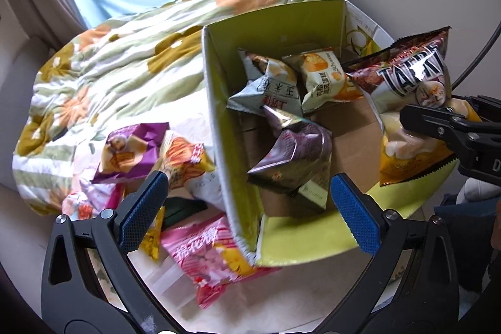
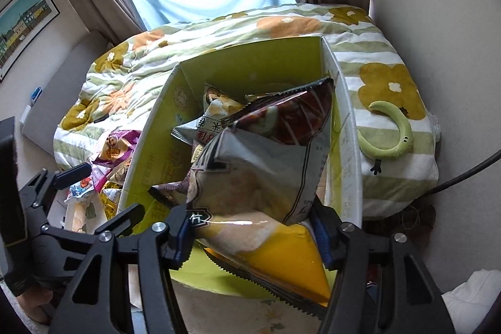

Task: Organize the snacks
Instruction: 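Open both grippers to drop the bags into the box and withdraw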

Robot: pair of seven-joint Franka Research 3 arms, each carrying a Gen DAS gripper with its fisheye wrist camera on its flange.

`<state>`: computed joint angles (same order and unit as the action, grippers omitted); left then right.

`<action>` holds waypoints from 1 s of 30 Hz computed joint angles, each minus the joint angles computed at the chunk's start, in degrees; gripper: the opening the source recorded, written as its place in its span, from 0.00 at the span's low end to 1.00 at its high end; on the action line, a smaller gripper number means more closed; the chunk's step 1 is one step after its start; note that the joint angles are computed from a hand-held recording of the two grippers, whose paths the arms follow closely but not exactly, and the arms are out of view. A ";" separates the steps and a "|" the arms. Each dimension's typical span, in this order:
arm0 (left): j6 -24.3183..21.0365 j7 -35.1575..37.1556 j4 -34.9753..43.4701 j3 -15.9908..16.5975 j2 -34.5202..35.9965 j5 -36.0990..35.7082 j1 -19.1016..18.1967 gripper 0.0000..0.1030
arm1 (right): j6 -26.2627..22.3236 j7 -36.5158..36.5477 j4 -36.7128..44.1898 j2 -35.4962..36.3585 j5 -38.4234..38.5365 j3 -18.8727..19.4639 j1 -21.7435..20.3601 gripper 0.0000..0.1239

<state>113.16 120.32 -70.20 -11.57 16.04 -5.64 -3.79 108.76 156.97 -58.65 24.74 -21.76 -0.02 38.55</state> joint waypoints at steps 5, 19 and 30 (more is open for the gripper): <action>0.43 0.58 -2.03 0.33 -1.48 -0.74 0.87 0.99 | -1.56 -1.08 3.53 2.99 1.34 -0.25 0.15 0.63; 0.32 0.62 -7.23 0.87 -5.67 -5.75 2.14 0.99 | 2.24 2.33 -5.26 -3.08 -3.57 1.05 1.72 0.82; 3.68 -1.04 -15.45 3.39 -13.23 -10.80 3.54 0.99 | 6.24 1.20 -9.66 -6.61 -6.91 2.52 1.77 0.82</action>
<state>116.84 119.27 -85.66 -8.18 2.81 -16.44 -0.25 115.00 158.17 -68.32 18.14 -28.67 2.50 40.32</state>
